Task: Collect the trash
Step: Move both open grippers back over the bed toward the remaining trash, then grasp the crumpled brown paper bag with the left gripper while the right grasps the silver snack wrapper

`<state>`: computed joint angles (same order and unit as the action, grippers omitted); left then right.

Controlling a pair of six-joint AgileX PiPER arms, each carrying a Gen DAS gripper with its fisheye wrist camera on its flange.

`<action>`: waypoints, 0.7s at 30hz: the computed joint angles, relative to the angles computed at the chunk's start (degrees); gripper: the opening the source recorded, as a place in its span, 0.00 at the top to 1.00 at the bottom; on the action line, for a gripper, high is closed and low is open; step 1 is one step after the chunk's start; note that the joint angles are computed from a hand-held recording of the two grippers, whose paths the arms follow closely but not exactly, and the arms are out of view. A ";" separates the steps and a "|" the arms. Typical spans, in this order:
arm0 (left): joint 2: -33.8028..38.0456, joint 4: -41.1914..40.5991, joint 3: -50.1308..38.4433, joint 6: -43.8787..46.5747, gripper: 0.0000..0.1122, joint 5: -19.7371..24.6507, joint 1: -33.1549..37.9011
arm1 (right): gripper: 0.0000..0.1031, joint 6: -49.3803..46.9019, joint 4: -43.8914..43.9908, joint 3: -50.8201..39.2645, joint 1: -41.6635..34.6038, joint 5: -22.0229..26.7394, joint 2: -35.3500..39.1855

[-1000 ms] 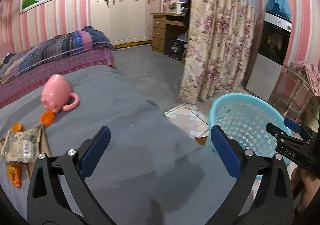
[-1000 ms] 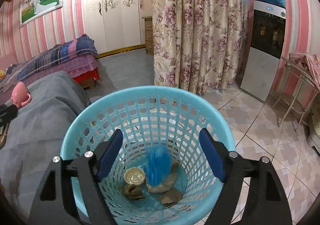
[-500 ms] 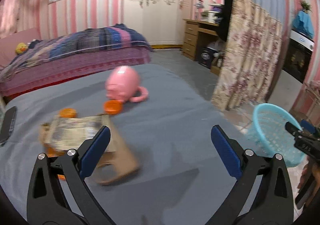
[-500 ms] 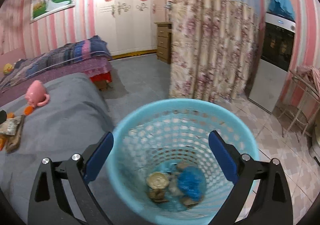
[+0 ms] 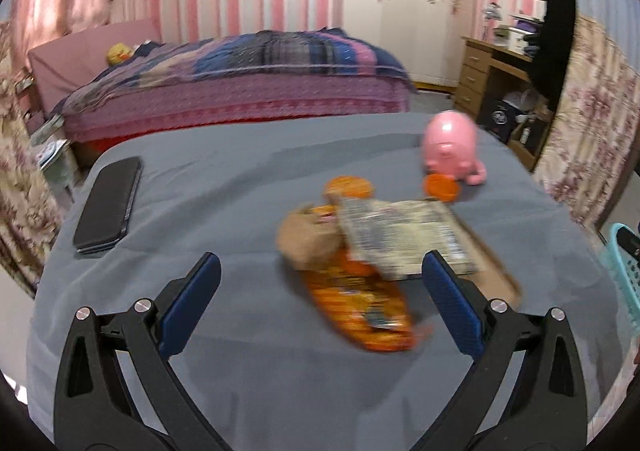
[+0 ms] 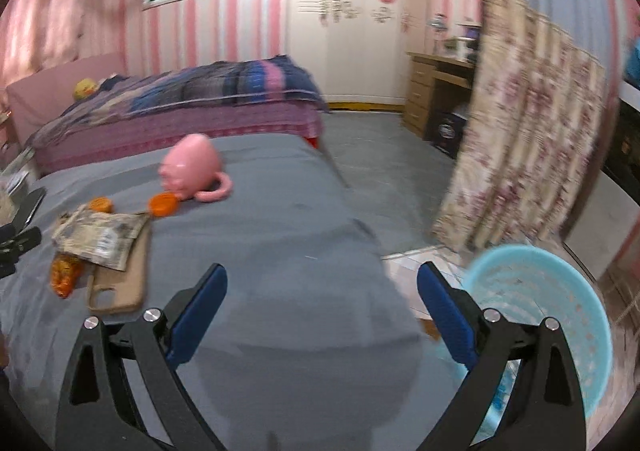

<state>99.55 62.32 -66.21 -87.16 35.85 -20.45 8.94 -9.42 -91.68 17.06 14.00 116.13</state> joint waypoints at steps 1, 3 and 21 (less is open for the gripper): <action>-0.16 0.02 0.65 0.01 0.13 -0.94 1.04 | 0.09 0.78 -0.72 -1.45 0.88 0.84 0.74; 0.36 -0.29 1.29 0.62 0.14 -2.37 3.43 | 0.09 0.65 0.19 -5.18 2.99 3.05 2.79; 7.76 -16.67 -6.14 24.72 0.59 -13.92 9.86 | 0.09 1.35 0.73 -17.21 8.77 9.41 13.42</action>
